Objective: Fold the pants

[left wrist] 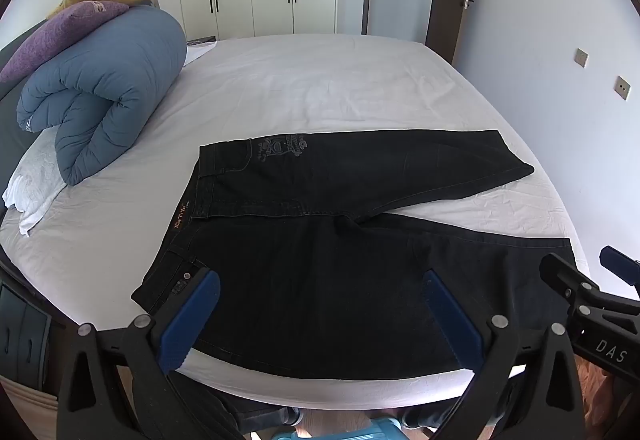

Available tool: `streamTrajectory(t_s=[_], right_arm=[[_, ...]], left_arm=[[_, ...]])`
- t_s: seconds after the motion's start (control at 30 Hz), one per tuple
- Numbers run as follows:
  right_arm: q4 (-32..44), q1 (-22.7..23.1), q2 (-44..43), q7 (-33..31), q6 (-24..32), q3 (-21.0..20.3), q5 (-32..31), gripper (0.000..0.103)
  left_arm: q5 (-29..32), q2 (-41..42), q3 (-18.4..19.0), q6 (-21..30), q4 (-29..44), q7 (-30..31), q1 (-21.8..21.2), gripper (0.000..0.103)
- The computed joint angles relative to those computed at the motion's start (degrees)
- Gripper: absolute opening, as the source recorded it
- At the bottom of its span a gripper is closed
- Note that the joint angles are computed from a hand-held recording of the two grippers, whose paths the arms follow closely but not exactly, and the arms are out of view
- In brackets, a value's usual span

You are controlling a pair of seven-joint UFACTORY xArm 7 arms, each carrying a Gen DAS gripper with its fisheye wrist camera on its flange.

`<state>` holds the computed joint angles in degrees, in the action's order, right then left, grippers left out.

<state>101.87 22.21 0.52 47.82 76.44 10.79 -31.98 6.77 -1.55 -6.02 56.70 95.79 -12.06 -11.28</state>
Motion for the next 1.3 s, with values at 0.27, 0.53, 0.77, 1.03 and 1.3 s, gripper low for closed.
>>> streamTrajectory(t_s=[0.27, 0.53, 0.77, 1.03, 1.3], right_arm=[[-0.15, -0.02, -0.01, -0.05, -0.16, -0.08, 0.09, 0.103], [0.05, -0.02, 0.13, -0.14, -0.13, -0.14, 0.13, 0.103], [-0.28, 0.14, 0.27, 0.12, -0.39, -0.11, 0.12, 0.103], [-1.05, 0.19, 0.18, 0.55, -0.8, -0.05, 0.22, 0.103], [-2.58, -0.05, -0.11, 0.6, -1.85, -0.21, 1.13, 0.103]], left_arm=[[0.08, -0.05, 0.02, -0.02, -0.03, 0.11, -0.03, 0.103], [0.25, 0.02, 0.01, 0.04, 0.03, 0.04, -0.04, 0.103], [0.37, 0.0, 0.01, 0.21, 0.05, -0.04, -0.04, 0.103], [0.38, -0.31, -0.03, 0.23, -0.61, -0.16, -0.05, 0.103], [1.59, -0.41, 0.09, -1.18, -2.58, 0.38, 0.21, 0.103]])
